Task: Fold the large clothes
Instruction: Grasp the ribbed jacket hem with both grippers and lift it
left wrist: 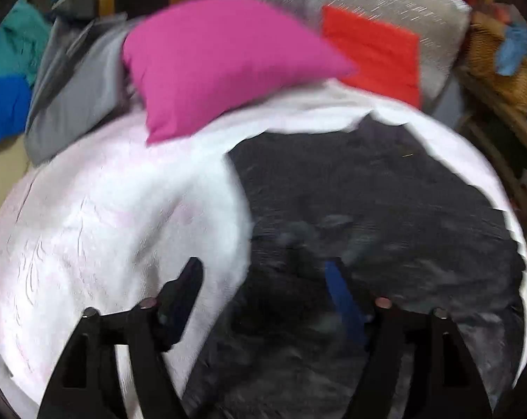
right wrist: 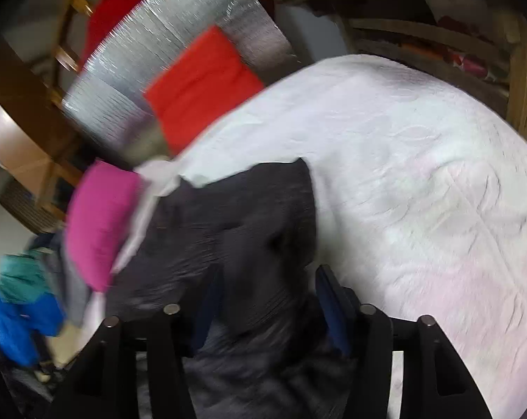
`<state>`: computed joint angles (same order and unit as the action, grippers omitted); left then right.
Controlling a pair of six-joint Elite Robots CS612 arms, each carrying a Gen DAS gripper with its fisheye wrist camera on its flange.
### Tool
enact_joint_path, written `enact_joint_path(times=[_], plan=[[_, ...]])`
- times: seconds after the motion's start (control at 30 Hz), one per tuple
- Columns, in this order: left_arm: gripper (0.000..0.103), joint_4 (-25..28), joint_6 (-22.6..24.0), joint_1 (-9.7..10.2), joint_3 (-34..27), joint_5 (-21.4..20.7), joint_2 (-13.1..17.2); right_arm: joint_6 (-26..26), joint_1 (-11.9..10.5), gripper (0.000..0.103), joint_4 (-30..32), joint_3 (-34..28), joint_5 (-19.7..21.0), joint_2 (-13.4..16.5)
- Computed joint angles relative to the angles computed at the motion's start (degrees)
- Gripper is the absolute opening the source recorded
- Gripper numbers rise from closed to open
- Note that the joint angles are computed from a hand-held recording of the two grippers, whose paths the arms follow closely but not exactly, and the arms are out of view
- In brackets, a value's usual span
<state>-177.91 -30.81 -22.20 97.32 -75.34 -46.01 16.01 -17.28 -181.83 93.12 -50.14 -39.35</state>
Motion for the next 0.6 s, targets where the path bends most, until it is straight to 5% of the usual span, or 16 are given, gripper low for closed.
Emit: enact_joint_path(times=[0.13,0.3,0.5,0.6], plan=[[0.083,-4.0,-2.6,0.7,1.5,-14.8,-0.1,-0.8,0.0,0.065,4.8,1.6,11.6,0.3],[0.083,-0.5,-8.6,1.5,-1.0,-27.9,2.5,-1.9,2.3,0.065,12.3,0.6,15.1,1.9],[0.083,-4.5,-18.4,2.14,-1.2,-24.0,3.7,7.6,3.8,0.065,8.9,-2.3,16.6,5.3],[0.083,-4.1,-20.8,2.94,-2.8,-26.0,5.1,12.1,4.3,0.065,6.2,-4.1,15.6,6.8]])
